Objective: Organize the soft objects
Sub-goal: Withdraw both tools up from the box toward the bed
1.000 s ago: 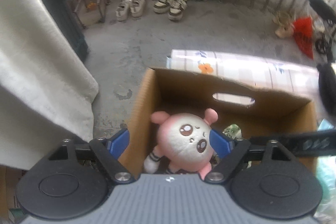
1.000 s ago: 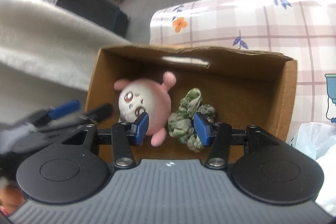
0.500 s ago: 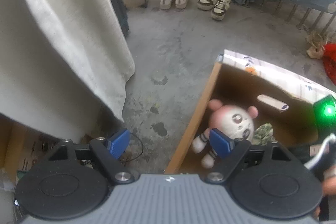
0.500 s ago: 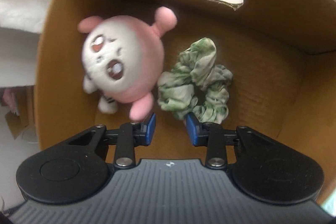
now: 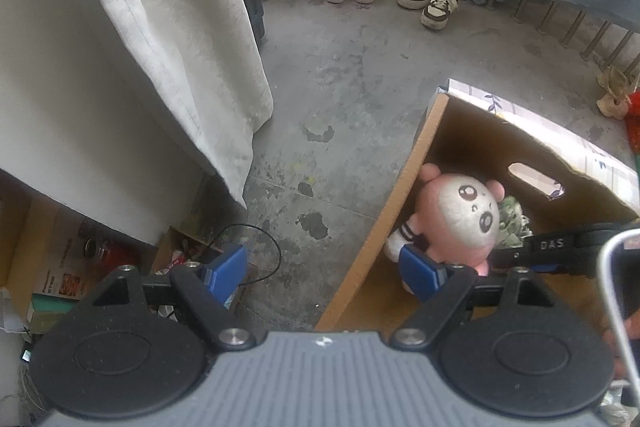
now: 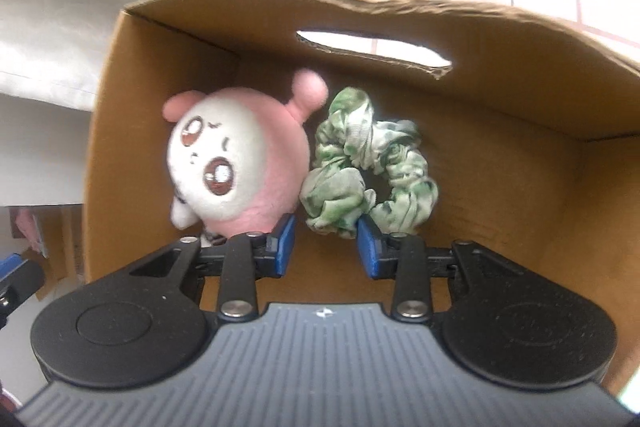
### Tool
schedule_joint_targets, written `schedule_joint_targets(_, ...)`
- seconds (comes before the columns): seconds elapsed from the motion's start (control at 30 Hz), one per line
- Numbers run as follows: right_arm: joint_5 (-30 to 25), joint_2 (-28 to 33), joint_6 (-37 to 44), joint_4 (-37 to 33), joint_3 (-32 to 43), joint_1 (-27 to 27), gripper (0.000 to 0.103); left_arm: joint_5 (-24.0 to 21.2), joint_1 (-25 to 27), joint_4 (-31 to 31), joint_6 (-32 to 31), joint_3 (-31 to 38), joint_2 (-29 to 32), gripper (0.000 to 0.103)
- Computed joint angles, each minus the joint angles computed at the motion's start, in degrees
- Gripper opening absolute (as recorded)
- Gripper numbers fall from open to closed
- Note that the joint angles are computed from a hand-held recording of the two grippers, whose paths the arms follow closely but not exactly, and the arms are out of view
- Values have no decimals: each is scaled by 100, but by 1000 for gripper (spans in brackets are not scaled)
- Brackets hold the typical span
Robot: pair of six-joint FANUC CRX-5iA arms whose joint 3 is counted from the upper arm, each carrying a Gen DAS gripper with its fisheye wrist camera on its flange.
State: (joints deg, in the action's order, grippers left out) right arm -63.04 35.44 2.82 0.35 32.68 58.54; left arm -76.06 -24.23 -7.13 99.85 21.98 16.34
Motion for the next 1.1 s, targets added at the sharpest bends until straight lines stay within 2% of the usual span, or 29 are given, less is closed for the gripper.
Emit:
schedule_joint_targets(0.03,-20,-71,-44,102,-54,47,45,-4,-10,-9,32,-2,-30,84)
schedule_joint_targets(0.2,209,-508,-140,723,-460,306,53,-158,-188,-219,311,72,-183,84)
schedule_joint_targets(0.33,952,-1183,-340,1343,-1310,430,56,-364,-474,-472,568,171,-299,84)
schedule_joint_targets(0.47,1809,-1908,-842,2146,-2301,643,61,-813,-956,-908,950,418,-371,84)
schedule_joint_targets(0.53,1936,-2154,-876,2308,-2530,723,62,-1129,-1296,-1174,1213,592,-382,85)
schedule_joint_targets(0.7,1615,-2992,-972,2742,-3206,1209,68,-1772,-2059,-1489,1783,1042,-276,88)
schedule_joint_targets(0.9,619,-4094,-1202,3110,-3923,2018,82,-2235,-2814,-1487,2415,1409,-105,90)
schedule_joint_targets(1.03,-262,-4755,-1776,3408,-4385,2760,90,-2219,-3230,-1369,2812,1335,-150,93)
schedule_joint_targets(1.1,-677,-5031,-2102,3486,-4574,3132,90,-2042,-3371,-1159,2999,1132,-244,93)
